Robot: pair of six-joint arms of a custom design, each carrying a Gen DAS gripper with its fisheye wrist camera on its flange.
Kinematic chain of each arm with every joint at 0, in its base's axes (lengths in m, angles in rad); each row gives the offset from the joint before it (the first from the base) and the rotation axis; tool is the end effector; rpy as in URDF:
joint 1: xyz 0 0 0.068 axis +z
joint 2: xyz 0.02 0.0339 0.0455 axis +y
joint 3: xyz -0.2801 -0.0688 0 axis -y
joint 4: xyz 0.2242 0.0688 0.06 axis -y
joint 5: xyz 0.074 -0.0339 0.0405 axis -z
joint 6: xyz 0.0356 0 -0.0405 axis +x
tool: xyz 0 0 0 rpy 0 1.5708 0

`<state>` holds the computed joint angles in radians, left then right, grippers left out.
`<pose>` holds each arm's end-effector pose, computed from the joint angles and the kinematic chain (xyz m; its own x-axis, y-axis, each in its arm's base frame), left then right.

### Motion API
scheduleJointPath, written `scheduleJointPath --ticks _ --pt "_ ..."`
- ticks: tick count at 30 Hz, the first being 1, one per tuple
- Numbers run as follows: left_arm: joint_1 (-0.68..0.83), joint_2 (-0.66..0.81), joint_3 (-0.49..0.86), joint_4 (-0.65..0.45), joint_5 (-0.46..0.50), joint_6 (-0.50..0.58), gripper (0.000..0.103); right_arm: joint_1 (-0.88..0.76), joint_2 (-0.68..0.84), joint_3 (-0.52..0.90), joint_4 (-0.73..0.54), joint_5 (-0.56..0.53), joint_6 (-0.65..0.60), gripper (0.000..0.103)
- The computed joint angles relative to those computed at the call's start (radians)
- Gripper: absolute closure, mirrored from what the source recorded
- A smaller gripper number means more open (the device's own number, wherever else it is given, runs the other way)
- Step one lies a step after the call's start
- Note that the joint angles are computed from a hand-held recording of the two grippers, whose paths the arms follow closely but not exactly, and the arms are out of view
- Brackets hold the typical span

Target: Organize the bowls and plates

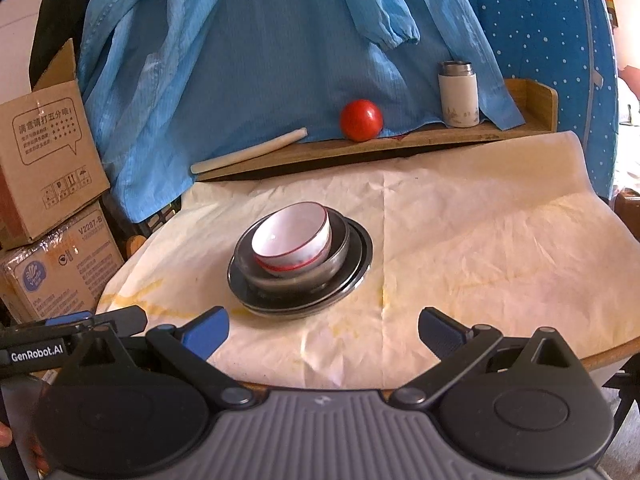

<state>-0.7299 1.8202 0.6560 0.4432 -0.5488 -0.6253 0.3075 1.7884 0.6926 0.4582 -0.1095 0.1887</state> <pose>0.2444 -0.1937 0.1338 -0.5609 -0.1682 -0.8106 -0.0635 0.9850 -0.1605 0.3079 0.1019 0.1499 -0.6294 -0.0043 -0.7771 -0.2713 0.9383 0.2146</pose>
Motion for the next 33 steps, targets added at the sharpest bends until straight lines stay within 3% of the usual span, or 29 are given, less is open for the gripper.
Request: scheduleJointPath --ticks 23,33 --pt "-0.002 0.003 -0.017 -0.013 -0.020 -0.031 0.001 0.004 0.011 -0.002 -0.012 -0.004 0.005 0.000" --pt "-0.006 0.004 -0.022 -0.013 -0.024 -0.039 0.001 0.008 0.019 -0.039 0.074 0.012 -0.031 0.000"
